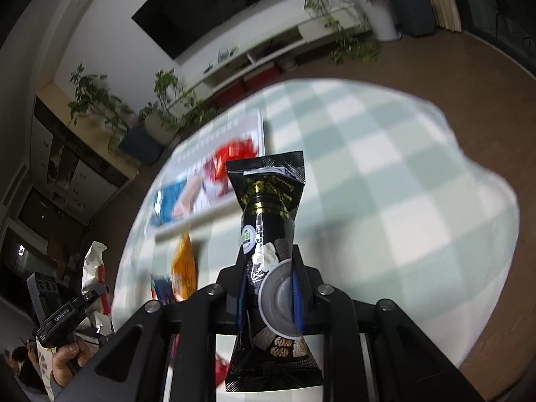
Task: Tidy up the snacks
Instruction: 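Carry the white bag into the tray with the left tool while the right tool carries the black packet there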
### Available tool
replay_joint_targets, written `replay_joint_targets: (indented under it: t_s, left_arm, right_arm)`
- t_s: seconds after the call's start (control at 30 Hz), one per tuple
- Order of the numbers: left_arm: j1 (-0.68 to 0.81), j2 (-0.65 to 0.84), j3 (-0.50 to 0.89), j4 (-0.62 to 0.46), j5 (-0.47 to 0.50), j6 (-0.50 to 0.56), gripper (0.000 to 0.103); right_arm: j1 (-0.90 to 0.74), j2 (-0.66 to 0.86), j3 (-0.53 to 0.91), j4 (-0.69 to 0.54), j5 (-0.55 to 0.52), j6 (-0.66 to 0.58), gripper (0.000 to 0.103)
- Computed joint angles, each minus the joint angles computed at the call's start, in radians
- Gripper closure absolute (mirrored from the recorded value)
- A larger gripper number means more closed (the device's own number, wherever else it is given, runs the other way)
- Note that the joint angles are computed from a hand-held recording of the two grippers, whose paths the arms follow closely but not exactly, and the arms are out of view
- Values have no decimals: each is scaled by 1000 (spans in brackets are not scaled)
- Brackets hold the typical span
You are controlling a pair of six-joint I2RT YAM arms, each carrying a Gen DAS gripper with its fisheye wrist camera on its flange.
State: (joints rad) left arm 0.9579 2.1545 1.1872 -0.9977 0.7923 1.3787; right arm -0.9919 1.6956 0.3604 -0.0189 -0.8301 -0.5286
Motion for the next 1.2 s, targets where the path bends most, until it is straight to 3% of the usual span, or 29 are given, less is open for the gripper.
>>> replay_joint_targets:
  t_s: [0.2, 0.3, 0.4, 0.5, 0.67, 0.93, 1.2]
  left_arm:
    - [-192, -111, 29, 84, 67, -224, 86]
    - [-316, -147, 40, 189, 58, -383, 86]
    - [-432, -152, 60, 293, 30, -533, 86]
    - [-530, -130, 98, 371, -10, -660, 86]
    - [-652, -40, 151, 486, -105, -778, 86]
    - [-710, 115, 179, 626, -193, -835, 86]
    - [-745, 179, 172, 722, -228, -855, 86]
  right_arm:
    - [163, -229, 44, -43, -8, 188, 81]
    - [324, -311, 62, 12, 28, 323, 81]
    - [509, -300, 103, 114, 121, 465, 81]
    - [681, -177, 189, 205, 225, 563, 81]
    - [817, 61, 339, 264, 320, 633, 81]
    - [895, 351, 523, 284, 416, 669, 80]
    - [927, 474, 589, 304, 476, 669, 80]
